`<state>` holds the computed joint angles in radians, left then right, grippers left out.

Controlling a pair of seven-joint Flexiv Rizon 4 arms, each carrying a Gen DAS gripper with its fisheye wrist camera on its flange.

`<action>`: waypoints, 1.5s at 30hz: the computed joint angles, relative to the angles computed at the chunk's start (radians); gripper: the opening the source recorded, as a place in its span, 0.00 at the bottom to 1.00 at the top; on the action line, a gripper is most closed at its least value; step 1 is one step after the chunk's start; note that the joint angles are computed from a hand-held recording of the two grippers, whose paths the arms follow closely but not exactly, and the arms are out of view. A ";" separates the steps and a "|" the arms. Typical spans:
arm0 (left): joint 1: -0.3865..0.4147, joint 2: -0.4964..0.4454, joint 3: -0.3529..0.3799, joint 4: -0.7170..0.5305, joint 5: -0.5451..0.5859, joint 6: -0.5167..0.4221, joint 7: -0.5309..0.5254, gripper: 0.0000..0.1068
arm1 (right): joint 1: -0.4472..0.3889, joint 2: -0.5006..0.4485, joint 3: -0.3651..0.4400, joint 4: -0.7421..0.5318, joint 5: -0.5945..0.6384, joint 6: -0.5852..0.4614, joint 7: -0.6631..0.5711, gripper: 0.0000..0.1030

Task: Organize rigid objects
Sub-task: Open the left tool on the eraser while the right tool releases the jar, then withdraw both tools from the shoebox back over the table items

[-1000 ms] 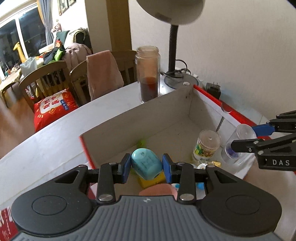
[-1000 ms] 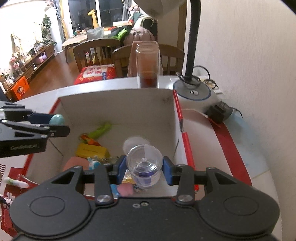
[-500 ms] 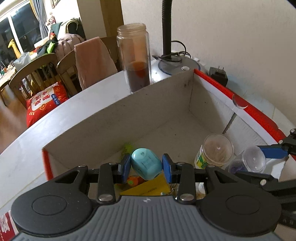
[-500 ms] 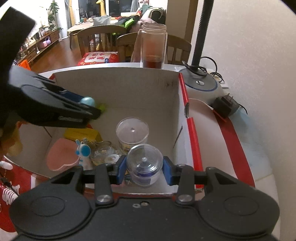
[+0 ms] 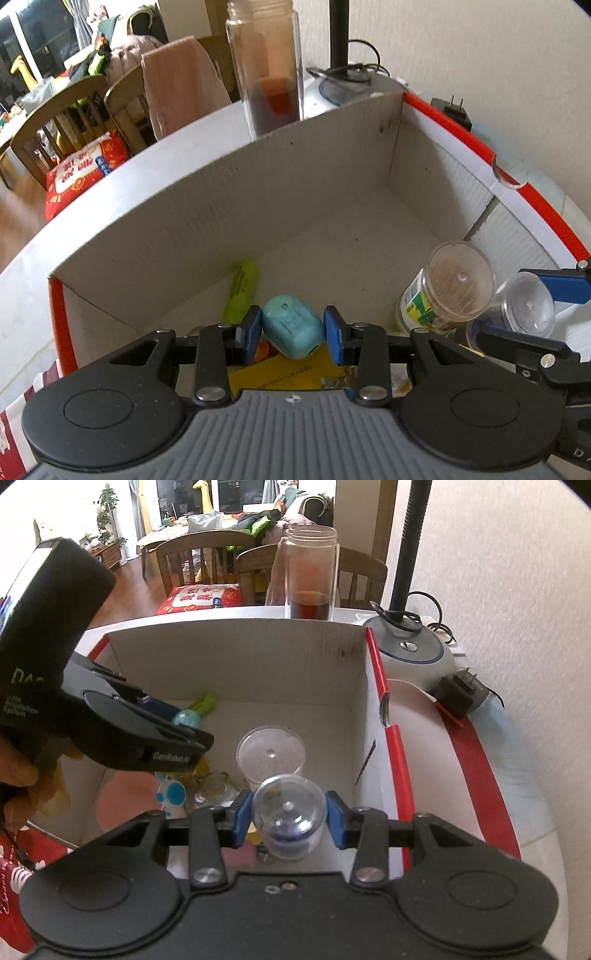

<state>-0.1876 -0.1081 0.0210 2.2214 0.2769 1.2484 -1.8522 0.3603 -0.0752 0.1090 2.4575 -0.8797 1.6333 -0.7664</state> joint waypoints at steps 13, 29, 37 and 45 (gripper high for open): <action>-0.001 0.017 -0.005 0.004 -0.012 -0.025 0.010 0.53 | 0.010 0.002 -0.023 0.000 -0.057 0.014 0.056 0.58; 0.034 0.156 -0.030 0.099 -0.011 0.024 -0.010 0.56 | -0.068 0.058 0.035 0.016 -0.157 0.034 0.126 0.67; 0.062 0.288 -0.044 0.184 -0.044 0.033 0.031 0.56 | -0.110 0.117 0.110 0.034 -0.126 0.033 0.141 0.75; 0.073 0.466 -0.018 0.307 -0.135 0.052 0.142 0.61 | -0.202 0.190 0.229 0.046 -0.193 0.038 0.244 0.84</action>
<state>-0.1148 0.3575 0.0027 2.5280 0.1417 1.2999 -1.7099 0.1580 0.1143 0.3382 2.5036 -1.0728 1.6714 -0.5228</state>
